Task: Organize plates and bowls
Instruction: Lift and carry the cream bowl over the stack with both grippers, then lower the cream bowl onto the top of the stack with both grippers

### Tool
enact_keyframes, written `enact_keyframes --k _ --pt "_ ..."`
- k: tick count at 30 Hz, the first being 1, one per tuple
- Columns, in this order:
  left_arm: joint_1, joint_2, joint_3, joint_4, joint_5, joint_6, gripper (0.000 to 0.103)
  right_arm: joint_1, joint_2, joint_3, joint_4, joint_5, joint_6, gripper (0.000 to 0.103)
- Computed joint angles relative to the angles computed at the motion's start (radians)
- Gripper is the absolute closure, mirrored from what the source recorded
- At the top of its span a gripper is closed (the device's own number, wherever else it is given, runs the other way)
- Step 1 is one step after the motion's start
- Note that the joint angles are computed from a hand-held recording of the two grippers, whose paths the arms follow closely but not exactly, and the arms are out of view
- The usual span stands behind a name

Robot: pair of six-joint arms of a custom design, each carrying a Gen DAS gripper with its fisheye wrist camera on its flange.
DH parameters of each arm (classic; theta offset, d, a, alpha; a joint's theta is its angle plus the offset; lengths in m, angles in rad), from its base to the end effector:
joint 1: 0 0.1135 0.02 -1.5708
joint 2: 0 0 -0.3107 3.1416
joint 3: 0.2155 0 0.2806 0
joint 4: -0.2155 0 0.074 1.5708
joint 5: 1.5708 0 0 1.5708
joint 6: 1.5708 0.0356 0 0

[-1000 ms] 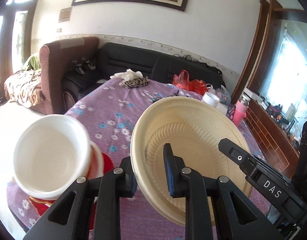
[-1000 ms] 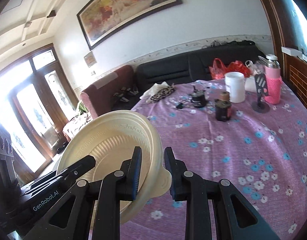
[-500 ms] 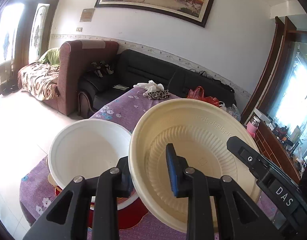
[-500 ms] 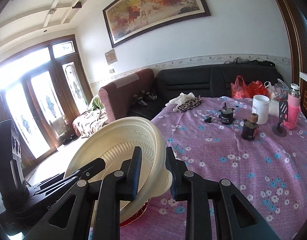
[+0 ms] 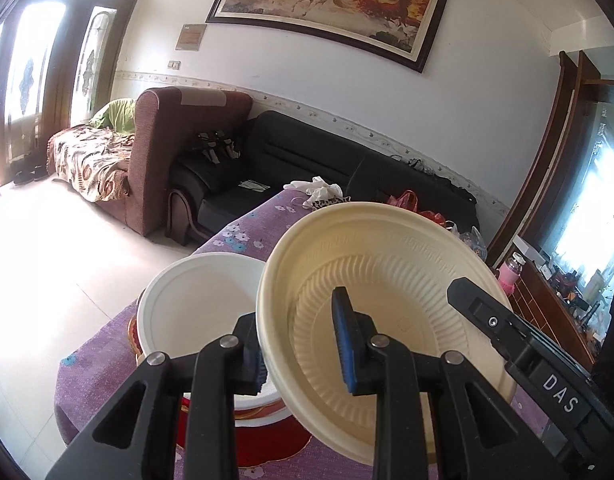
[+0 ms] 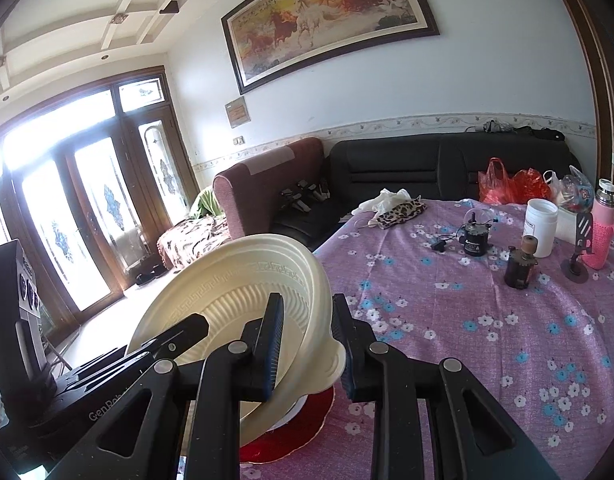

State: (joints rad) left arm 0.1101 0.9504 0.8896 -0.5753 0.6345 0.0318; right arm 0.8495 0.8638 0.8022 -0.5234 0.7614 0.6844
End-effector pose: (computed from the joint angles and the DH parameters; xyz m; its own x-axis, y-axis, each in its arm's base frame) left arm 0.2003 0.0009 0.3485 -0.5779 -0.0381 -0.8152 0.4041 0.8545 -0.3264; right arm 0.1364 0.1179 0.3377 -0.3860 0.2540 -0.8868 0.1037 0.9672 0.2319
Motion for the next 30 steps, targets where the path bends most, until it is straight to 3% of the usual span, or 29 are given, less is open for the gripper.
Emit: enact_keyframes --k 16,30 --pt "0.181 0.056 0.040 -0.007 0.089 0.029 0.077 -0.016 0.147 0.034 0.143 -0.083 -0.074 0.075" --pt "0.220 0.148 0.044 0.049 0.049 0.003 0.072 -0.054 0.309 0.074 0.260 -0.172 -0.134 0.074"
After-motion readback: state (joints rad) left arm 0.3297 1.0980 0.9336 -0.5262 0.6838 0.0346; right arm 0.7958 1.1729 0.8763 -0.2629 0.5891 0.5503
